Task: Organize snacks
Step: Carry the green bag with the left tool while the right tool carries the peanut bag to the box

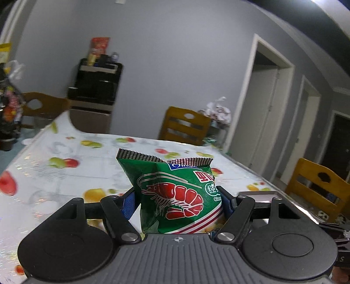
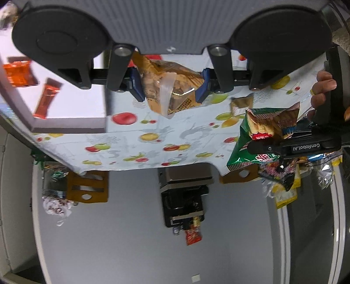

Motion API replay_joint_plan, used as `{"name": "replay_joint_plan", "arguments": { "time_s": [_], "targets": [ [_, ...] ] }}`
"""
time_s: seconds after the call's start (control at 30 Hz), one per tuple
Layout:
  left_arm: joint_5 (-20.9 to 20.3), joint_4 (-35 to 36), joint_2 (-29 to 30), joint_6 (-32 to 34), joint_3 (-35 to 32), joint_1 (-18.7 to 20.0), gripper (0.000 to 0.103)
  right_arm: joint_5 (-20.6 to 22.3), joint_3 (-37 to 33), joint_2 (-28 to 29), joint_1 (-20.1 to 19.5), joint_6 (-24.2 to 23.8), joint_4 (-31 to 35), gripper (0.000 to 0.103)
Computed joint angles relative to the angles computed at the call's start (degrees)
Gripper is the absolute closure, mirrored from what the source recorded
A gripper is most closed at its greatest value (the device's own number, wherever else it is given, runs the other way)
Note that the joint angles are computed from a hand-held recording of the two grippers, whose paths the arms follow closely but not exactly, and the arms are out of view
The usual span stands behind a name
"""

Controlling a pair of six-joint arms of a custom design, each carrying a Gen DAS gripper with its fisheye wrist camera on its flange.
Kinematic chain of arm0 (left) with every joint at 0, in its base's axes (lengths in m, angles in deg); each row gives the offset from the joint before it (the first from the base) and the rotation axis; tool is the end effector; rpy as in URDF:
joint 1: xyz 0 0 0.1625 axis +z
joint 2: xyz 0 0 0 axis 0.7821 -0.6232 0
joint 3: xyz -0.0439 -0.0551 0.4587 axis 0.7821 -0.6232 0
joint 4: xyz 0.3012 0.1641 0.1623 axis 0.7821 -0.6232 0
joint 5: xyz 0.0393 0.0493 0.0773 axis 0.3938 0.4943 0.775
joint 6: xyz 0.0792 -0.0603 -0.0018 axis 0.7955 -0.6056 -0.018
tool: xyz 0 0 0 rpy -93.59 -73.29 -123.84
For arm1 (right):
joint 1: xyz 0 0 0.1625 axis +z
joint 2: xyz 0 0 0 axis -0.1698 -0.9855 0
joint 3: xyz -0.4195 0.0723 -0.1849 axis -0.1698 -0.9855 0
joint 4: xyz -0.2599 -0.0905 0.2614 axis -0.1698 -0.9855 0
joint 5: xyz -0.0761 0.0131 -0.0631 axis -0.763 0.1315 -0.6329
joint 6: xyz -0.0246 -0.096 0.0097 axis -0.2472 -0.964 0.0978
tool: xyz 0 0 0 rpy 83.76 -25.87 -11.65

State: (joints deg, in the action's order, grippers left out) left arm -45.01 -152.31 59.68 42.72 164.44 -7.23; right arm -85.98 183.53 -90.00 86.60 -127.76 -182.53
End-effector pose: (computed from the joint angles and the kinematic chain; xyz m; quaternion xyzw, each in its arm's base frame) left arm -0.3272 -0.6054 0.0439 0.1990 0.8034 -0.5286 0.1884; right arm 0.0188 -0.5898 0.3448 0.3335 -0.8401 0.4016 0.1476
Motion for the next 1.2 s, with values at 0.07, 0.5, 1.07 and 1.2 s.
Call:
{"name": "replay_joint_plan", "arguments": {
  "time_s": [0.07, 0.5, 1.07, 1.2],
  "targets": [
    [-1.62, 1.97, 0.89, 0.33, -2.05, -0.01, 0.031, 0.52, -0.15, -0.64, -0.87, 0.19, -0.48, 0.053],
    [-12.0, 20.12, 8.55, -0.17, -18.24, 0.42, 0.031, -0.53, -4.88, -1.56, -5.02, 7.48, -0.65, 0.053],
    [-11.59, 47.31, 24.5, -2.56, -51.72, 1.99, 0.032, -12.95, -12.37, 3.42, -5.45, 6.54, -2.9, 0.053],
    [-10.67, 49.92, 27.1, -0.22, -56.74, 1.96, 0.032, -13.42, -12.94, 3.63, -5.88, 6.68, -2.44, 0.053]
  ]
}}
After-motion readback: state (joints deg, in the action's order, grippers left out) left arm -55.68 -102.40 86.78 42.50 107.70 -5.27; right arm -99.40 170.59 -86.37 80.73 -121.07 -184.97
